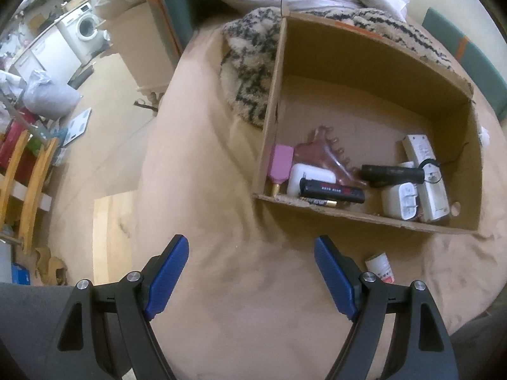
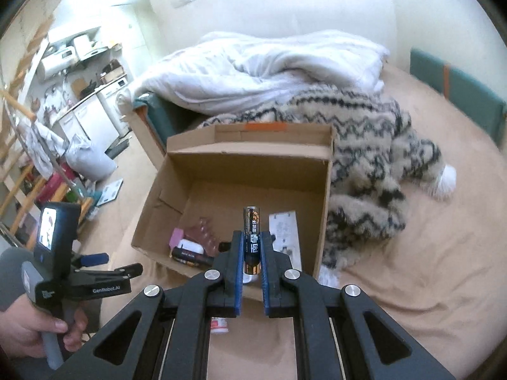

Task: Organize rigid objects
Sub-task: 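Grasp the white pill bottle with the left gripper while the right gripper holds the battery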

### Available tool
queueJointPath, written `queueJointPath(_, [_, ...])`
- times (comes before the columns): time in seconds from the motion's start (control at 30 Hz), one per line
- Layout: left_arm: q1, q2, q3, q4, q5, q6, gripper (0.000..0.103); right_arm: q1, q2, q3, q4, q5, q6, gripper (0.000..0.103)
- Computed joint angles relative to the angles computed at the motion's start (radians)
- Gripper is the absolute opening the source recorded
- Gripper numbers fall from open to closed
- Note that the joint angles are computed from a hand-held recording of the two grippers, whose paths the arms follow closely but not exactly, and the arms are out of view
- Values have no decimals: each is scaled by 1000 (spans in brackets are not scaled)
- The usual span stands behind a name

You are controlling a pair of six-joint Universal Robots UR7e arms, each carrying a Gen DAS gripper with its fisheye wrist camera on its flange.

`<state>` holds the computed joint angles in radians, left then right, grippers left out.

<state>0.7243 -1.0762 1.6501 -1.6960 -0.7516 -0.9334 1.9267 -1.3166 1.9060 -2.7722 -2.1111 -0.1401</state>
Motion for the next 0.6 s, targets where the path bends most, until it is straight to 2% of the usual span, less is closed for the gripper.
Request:
queueJointPath(0.13, [2,21,-6,-20,-59,-25,80,-3,-4,-4,-23,36,-7,11])
queueJointPath(0.37, [-8,117,-11,-146,-208,-54,80,-23,-3,-16,16,67,36,11])
queueJointPath(0.6, [-2,236,-54,-140,-244,-106,79,-43,-6,-28,28,81,65,11])
